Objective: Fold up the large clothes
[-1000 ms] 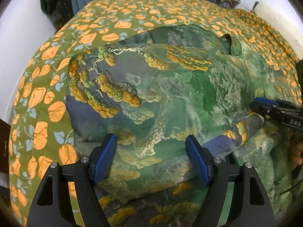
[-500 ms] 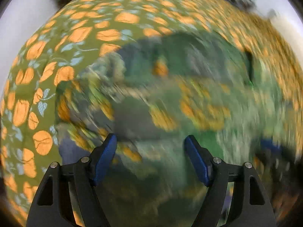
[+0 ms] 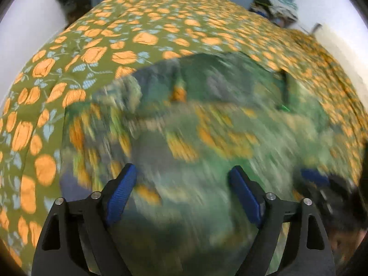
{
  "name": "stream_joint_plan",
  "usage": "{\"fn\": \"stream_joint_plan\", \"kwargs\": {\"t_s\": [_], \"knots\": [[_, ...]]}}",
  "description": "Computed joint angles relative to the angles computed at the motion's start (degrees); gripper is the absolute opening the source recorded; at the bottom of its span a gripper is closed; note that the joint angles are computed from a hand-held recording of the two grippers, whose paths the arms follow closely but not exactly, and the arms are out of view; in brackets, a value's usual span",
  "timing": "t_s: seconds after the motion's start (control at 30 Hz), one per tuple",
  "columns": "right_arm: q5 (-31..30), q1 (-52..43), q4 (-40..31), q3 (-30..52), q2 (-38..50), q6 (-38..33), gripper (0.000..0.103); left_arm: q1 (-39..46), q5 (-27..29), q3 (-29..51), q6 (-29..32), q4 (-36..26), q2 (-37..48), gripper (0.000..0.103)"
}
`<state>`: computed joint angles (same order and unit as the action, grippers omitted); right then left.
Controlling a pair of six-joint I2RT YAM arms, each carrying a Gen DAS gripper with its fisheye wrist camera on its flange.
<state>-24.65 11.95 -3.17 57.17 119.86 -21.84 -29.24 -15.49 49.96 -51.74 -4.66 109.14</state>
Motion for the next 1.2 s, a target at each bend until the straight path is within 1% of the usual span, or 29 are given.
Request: {"fn": "stream_joint_plan", "kwargs": {"t_s": [0.1,0.2,0.3,0.33,0.37,0.4,0.43,0.47,0.5,0.57,0.6,0.63,0.67,0.7,0.77,0.8,0.87,0.93,0.97,1.0,1.07,1.13,1.2], "knots": [[0.93,0.46,1.02,-0.53,-0.15,0.20,0.042,-4.43,0.08,-3.82,-1.55,-1.11,-3.99,0.085],[2.23,1.05,1.05,-0.72,-0.49,0.60,0.042,-9.84,1.65,-8.10,-6.21,-1.71,-8.03,0.086],[4.00,1.56,0.57,-1.94,-2.77,1.72,0.043,-15.64,-0.44,-9.32,-10.80,-6.90,-12.59,0.085],[4.31,1.50,0.85,-3.19,-4.46,1.79,0.044,-17.85,-0.02,-11.67,-13.58,-6.57,-15.98,0.085],[4.17,0.99,1.18,-5.73,-7.83,1.79,0.044,-20.09,-0.83,-13.39,-16.67,-7.26,-19.06,0.085],[3.61,0.27,0.78,-7.42,-10.33,1.35,0.045,-23.65,-3.07,-14.54,-20.70,-9.63,-22.16,0.085],[2.39,-1.10,-0.63,-9.14,-13.28,0.17,0.046,-25.70,-4.62,-15.21,-22.89,-11.48,-24.17,0.085],[1.28,-2.56,-2.14,-10.41,-15.55,-1.18,0.053,-30.50,-8.03,-15.57,-28.02,-16.49,-27.35,0.086],[0.01,-4.79,-3.89,-12.00,-18.19,-3.20,0.064,-33.96,-10.24,-15.43,-32.03,-20.16,-28.62,0.086],[-2.91,-11.78,-8.27,-15.14,-23.34,-9.63,0.070,-40.41,-13.64,-15.06,-40.86,-28.05,-30.24,0.090],[-3.92,-15.30,-10.66,-15.77,-24.66,-13.06,0.070,-43.80,-14.46,-14.55,-46.16,-32.34,-29.98,0.090],[-4.59,-19.71,-14.12,-15.87,-25.71,-17.43,0.070,-45.97,-14.38,-14.30,-49.32,-34.28,-29.42,0.090],[-5.10,-24.54,-17.62,-15.53,-26.27,-22.05,0.070,-48.23,-13.75,-15.09,-52.24,-34.86,-29.24,0.090],[-5.39,-27.98,-20.20,-15.06,-26.68,-25.12,0.070,-50.04,-12.49,-16.40,-54.18,-33.54,-29.09,0.090],[-5.70,-39.20,-28.11,-11.16,-25.31,-34.70,0.070,-52.64,-10.63,-18.91,-55.58,-28.81,-28.70,0.090],[-5.31,-42.47,-30.00,-9.79,-24.59,-37.46,0.071,-53.77,-9.76,-19.94,-55.65,-25.17,-27.47,0.090],[-2.43,-50.96,-33.63,-5.58,-21.63,-44.57,0.073,-55.36,-8.78,-20.55,-56.43,-21.47,-25.74,0.090],[1.61,-56.04,-36.50,-1.17,-16.86,-49.33,0.074,-55.56,-7.22,-23.13,-56.08,-12.92,-23.97,0.090],[3.98,-58.21,-38.14,0.87,-14.19,-51.22,0.074,-56.18,-6.92,-23.30,-56.74,-11.09,-23.16,0.090],[5.97,-59.90,-40.35,2.78,-11.69,-52.85,0.074,-57.05,-6.75,-22.91,-57.62,-9.94,-21.74,0.090],[8.27,-62.34,-46.95,6.68,-6.61,-55.90,0.074,-58.78,-7.36,-20.93,-58.41,-11.01,-19.96,0.091],[9.71,-62.79,-51.48,8.32,-2.97,-57.00,0.074,-59.36,-7.68,-20.25,-58.57,-10.98,-19.80,0.091],[10.08,-61.81,-49.35,6.50,-2.71,-56.68,0.076,-59.60,-7.25,-21.00,-58.97,-9.69,-20.40,0.090]]}}
